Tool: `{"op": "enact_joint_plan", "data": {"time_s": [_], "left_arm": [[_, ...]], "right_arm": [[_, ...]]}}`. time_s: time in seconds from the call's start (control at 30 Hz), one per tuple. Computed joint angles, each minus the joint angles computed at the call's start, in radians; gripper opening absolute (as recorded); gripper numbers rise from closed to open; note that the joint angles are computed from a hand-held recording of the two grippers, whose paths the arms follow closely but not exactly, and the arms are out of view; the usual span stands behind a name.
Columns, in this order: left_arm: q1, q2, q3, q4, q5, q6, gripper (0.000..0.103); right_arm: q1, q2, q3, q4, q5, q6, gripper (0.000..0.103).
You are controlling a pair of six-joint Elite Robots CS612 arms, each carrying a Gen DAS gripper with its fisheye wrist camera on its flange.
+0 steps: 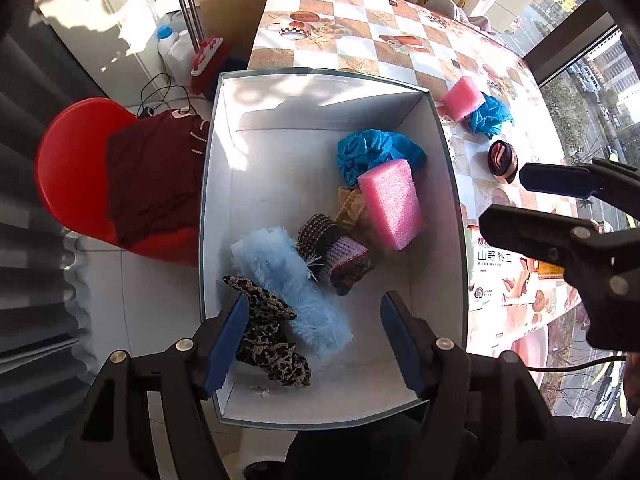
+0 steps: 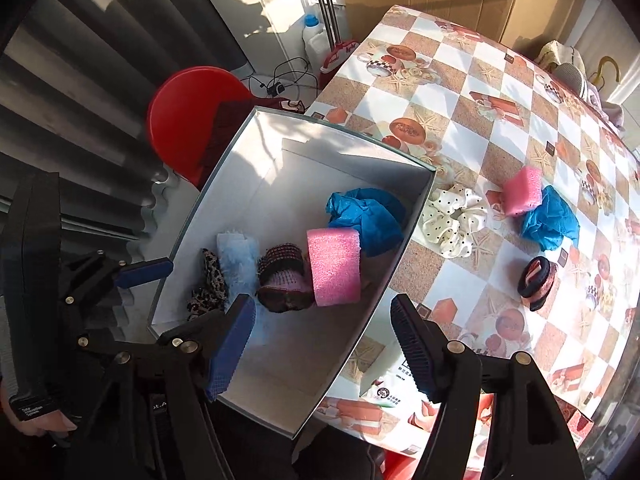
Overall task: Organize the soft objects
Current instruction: 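Open both tools to drop the scrunchie and pink sponge into the box, then grasp the small pink sponge with left tool while right tool grasps the blue plastic bag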
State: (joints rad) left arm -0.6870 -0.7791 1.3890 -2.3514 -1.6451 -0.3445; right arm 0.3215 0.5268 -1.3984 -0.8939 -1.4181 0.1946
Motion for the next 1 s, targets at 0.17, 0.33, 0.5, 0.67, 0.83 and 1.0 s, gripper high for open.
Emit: {"op": "enact_joint_plan", "data": {"time_s": [0.17, 0.33, 0.5, 0.67, 0.83, 1.0], "left_arm": [[-0.016, 0.011, -0.032, -0.004, -0.032, 0.063, 0.072], [-0.04, 0.033, -0.092, 0.006, -0.076, 0.15, 0.072], [-0.073, 0.079, -0.19, 0.053, -0.09, 0.191, 0.072], [-0.093, 0.163, -0.356, 0.151, -0.094, 0.185, 0.072], [-0.09, 0.321, -0.638, 0.305, -0.095, 0.108, 0.072], [-0.072, 0.517, -0.989, 0.514, -0.158, -0.064, 0.072]], "right_arm": [[-0.027, 0.028, -0.091, 0.051, -0.03, 0.071, 0.072], [-0.08, 0.047, -0.188, 0.102, -0.08, 0.163, 0.072], [-0.146, 0.062, -0.246, 0.156, -0.101, 0.209, 0.072], [-0.205, 0.075, -0.247, 0.181, -0.065, 0.18, 0.072], [-0.246, 0.088, -0.217, 0.181, -0.032, 0.086, 0.072], [-0.272, 0.088, -0.16, 0.157, -0.002, -0.042, 0.072]]}}
